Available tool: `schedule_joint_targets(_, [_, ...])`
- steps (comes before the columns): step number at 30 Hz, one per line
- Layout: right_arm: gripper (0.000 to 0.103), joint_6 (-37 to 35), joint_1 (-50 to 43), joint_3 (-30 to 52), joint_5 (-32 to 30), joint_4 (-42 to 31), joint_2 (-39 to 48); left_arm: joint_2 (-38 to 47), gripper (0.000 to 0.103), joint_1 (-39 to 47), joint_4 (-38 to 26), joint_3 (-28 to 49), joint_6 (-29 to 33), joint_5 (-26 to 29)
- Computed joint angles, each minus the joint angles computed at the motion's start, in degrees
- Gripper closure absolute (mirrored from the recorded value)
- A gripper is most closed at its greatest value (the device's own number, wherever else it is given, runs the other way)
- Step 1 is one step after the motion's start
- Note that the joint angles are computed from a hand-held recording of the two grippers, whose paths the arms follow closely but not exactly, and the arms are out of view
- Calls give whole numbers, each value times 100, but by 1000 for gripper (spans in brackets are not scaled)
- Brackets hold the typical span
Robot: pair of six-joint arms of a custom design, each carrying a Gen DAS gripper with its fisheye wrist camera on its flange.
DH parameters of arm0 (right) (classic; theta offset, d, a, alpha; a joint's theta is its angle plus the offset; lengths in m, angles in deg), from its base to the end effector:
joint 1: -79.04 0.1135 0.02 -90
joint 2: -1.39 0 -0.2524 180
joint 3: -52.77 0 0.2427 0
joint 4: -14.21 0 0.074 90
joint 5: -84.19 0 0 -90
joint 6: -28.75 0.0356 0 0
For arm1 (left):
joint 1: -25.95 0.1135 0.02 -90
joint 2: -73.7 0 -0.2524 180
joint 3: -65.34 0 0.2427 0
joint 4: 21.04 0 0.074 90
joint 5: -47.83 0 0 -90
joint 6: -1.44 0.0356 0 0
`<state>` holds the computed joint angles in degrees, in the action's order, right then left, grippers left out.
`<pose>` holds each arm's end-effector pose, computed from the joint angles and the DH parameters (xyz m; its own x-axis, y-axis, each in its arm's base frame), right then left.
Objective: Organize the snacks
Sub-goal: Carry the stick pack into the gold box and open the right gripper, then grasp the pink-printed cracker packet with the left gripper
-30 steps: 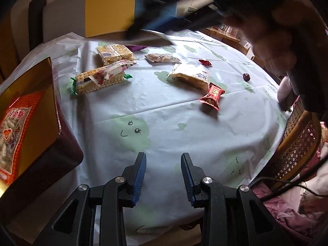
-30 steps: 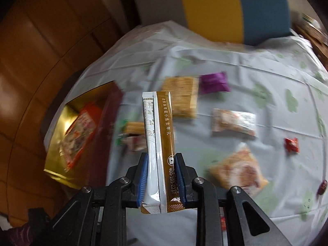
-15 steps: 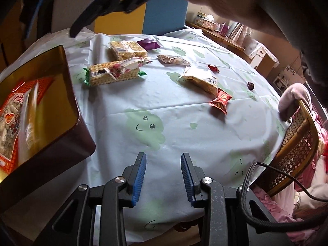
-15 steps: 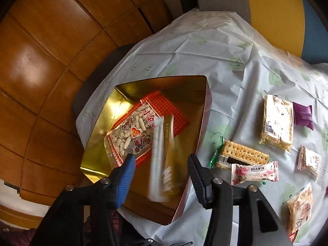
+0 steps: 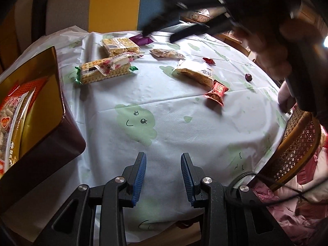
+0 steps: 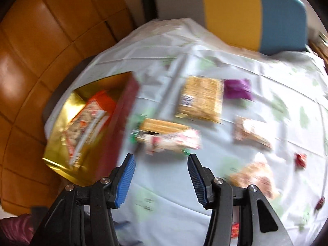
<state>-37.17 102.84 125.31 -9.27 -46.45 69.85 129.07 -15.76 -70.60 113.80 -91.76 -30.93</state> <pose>0.2093 0.0947 0.2741 -0.8740 0.0597 -0.4823 -0.0839 0.9590 0.2707 0.1280 -0.1234 0.2012 -0.6622 0.5169 -0.5424 0.6971 0.6905 -0.1931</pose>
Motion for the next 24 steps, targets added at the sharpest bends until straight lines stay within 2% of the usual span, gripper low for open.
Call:
schedule_joint_targets(3, [49, -334, -602, -367, -56, -252, -408, 32, 68, 16, 45, -8, -2, 19])
schedule_joint_targets(6, [49, -732, -1079, -705, 301, -496, -732, 42, 67, 13, 55, -15, 12, 7])
schedule_joint_targets(10, [49, -1278, -1813, -1126, 468, -595, -1016, 97, 66, -10, 95, -4, 7, -21])
schedule_joint_targets(12, [49, -1484, -2313, -1337, 290, -529, -1119, 110, 66, -63, 101, 10, -1, -84])
schedule_joint_targets(18, [49, -1525, -2941, -1387, 2, -432, -983, 249, 66, -193, 74, 145, -19, -268])
schedule_joint_targets(24, [49, -1536, -3037, -1371, -79, -406, -825, 303, 66, -243, -29, 428, -11, -226])
